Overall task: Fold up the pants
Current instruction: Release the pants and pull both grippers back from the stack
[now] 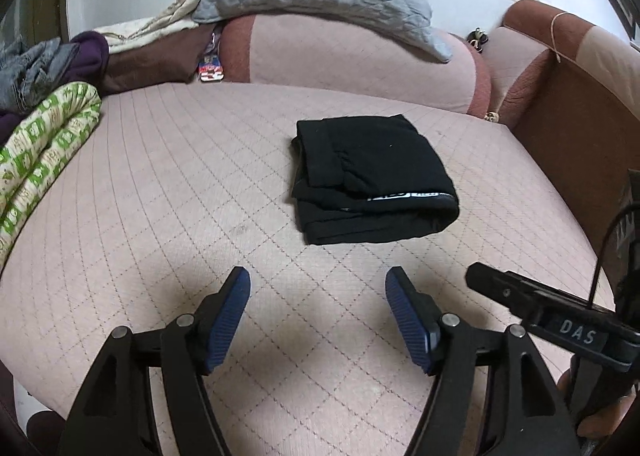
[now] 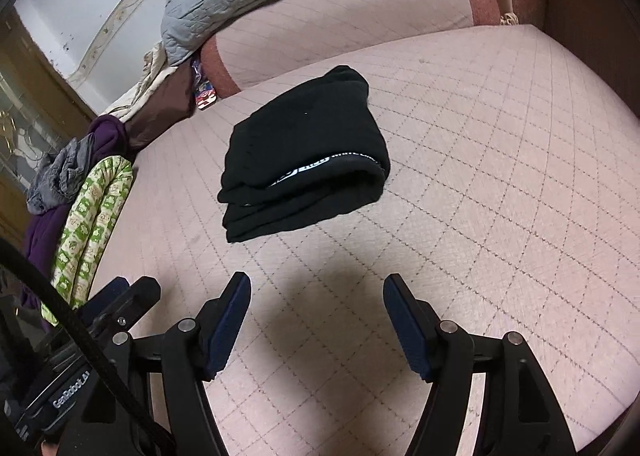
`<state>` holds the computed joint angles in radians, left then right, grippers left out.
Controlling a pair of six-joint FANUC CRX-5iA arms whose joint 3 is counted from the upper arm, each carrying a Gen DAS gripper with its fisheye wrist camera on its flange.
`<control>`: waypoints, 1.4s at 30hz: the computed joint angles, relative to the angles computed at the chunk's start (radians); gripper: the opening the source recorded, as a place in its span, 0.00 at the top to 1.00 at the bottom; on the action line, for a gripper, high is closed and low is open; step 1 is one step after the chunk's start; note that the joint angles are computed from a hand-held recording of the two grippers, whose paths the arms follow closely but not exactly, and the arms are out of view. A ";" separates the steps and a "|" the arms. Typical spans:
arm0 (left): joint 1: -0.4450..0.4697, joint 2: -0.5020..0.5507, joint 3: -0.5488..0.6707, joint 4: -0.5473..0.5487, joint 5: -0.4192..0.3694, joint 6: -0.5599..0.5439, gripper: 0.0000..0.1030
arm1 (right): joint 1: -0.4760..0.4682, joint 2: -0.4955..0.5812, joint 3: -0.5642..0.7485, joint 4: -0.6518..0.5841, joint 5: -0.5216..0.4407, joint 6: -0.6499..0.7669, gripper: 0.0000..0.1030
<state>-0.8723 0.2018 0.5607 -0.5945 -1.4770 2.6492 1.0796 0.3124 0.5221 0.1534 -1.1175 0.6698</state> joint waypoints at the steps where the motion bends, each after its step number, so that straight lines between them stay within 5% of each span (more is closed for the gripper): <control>1: -0.003 0.000 0.004 -0.003 -0.001 -0.001 0.32 | 0.003 0.000 0.000 0.003 -0.001 -0.001 0.28; 42: 0.025 0.006 -0.023 0.069 0.017 -0.007 0.31 | 0.006 0.036 0.024 -0.021 -0.067 0.008 0.27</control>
